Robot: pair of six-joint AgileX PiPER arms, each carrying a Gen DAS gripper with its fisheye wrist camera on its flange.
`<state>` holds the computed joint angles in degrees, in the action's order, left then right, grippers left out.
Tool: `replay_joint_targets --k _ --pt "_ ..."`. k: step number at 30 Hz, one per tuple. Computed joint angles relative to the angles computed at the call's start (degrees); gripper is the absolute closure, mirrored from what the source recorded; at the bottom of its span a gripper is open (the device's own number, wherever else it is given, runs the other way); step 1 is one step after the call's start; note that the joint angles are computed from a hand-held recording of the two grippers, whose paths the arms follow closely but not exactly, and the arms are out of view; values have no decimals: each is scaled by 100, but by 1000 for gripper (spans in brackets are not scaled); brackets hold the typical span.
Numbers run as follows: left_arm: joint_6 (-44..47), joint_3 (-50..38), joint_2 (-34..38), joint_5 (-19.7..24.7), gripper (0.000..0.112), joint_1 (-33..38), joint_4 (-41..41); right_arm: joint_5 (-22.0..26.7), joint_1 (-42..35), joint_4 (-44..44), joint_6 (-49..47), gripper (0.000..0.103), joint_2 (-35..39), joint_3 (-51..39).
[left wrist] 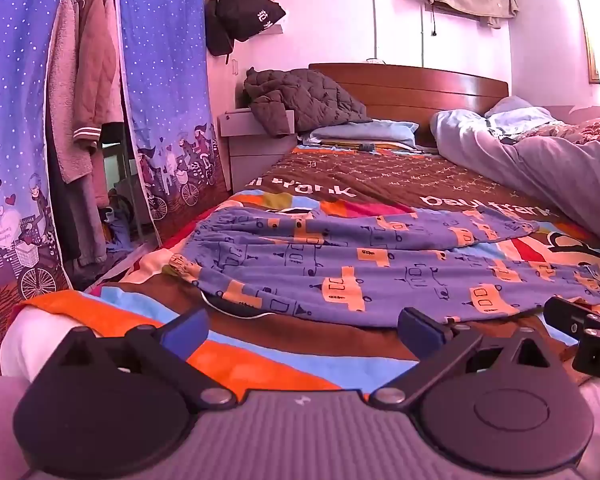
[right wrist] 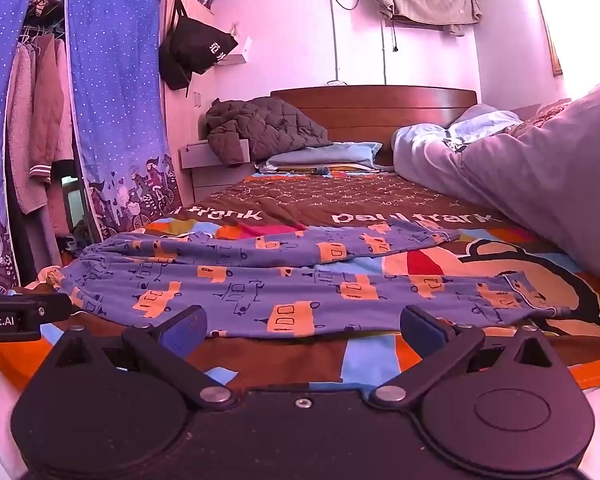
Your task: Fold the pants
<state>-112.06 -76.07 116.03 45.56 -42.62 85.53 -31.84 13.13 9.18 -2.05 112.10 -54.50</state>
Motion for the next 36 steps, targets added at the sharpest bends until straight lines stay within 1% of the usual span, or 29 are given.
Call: replay_joint_targets --k 13,18,36 --pt "-19 0 9 2 10 -4 8 14 -17 -17 16 1 13 -8" --pt "0 -3 5 -2 9 -2 -9 -51 35 236 -245 1 60 -27" --pt "-32 35 -20 -28 10 19 12 -50 45 336 -361 1 98 -58"
